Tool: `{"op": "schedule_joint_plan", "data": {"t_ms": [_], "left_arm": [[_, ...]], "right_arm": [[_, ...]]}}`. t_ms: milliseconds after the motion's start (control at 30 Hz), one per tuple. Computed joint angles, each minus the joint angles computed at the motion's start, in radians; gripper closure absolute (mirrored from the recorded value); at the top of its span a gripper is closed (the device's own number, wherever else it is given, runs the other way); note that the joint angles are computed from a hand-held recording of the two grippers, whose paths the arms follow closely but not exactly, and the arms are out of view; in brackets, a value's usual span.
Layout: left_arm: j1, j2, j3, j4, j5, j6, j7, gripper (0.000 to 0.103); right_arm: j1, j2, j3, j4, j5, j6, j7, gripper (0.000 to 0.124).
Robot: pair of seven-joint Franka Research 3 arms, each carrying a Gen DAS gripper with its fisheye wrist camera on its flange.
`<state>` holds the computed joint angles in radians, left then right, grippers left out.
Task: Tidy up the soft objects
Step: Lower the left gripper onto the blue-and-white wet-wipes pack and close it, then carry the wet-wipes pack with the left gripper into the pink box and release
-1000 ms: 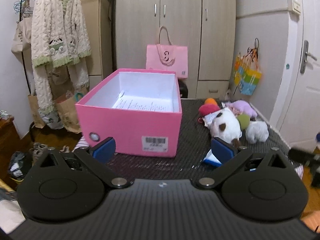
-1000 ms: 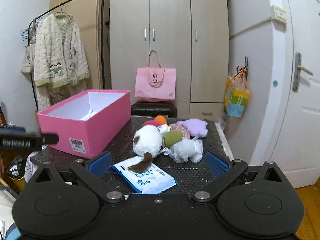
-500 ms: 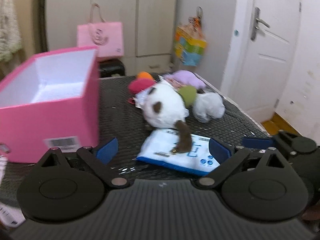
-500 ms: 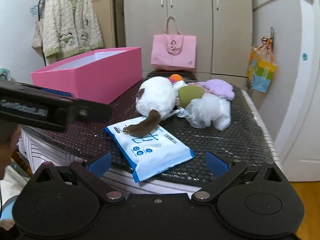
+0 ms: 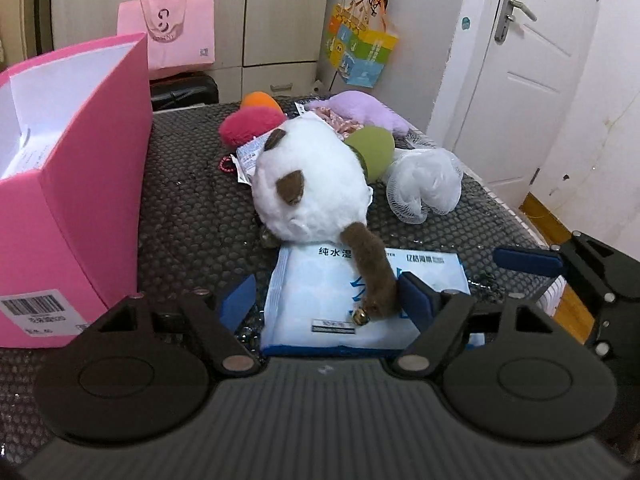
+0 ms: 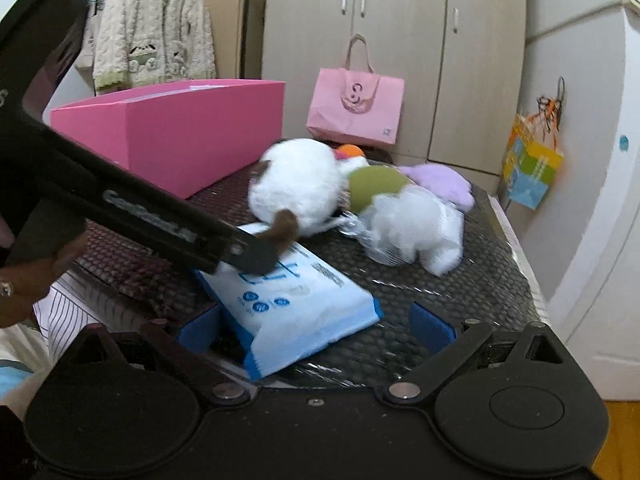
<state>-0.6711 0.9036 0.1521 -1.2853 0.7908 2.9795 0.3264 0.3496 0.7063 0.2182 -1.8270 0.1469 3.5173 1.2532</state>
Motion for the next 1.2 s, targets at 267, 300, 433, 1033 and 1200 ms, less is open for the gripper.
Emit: {"op": "schedule_joint_plan", "data": {"t_ms": [267,300,433,1033,1200], "left_arm": [[0.031,0.041,-0.037,0.045,-0.075,0.013,0.042,0.025],[0.038,0.039,-0.048,0.04,-0.081,0.018,0.058,0.025],[0.069,0.031,-0.108,0.035,-0.135,-0.001,0.131,0.025],[0.09,-0.091,-0.177,-0.113,-0.26,-0.032,0.282,0.032],[0.11,-0.187,-0.198,-0.23,-0.27,-0.022,0.262,0.031]], "right_arm": [[-0.226,0.053,0.221,0.017,-0.191,-0.053,0.083,0.053],[-0.242,0.056,0.241,0.014,-0.215,-0.055,0.08,0.057],[-0.262,0.058,0.264,0.008,-0.233,-0.065,0.09,0.068],[-0.393,0.024,0.405,-0.055,-0.28,-0.127,0.165,0.082],[-0.451,-0.013,0.49,-0.077,-0.25,-0.198,0.135,0.082]]}}
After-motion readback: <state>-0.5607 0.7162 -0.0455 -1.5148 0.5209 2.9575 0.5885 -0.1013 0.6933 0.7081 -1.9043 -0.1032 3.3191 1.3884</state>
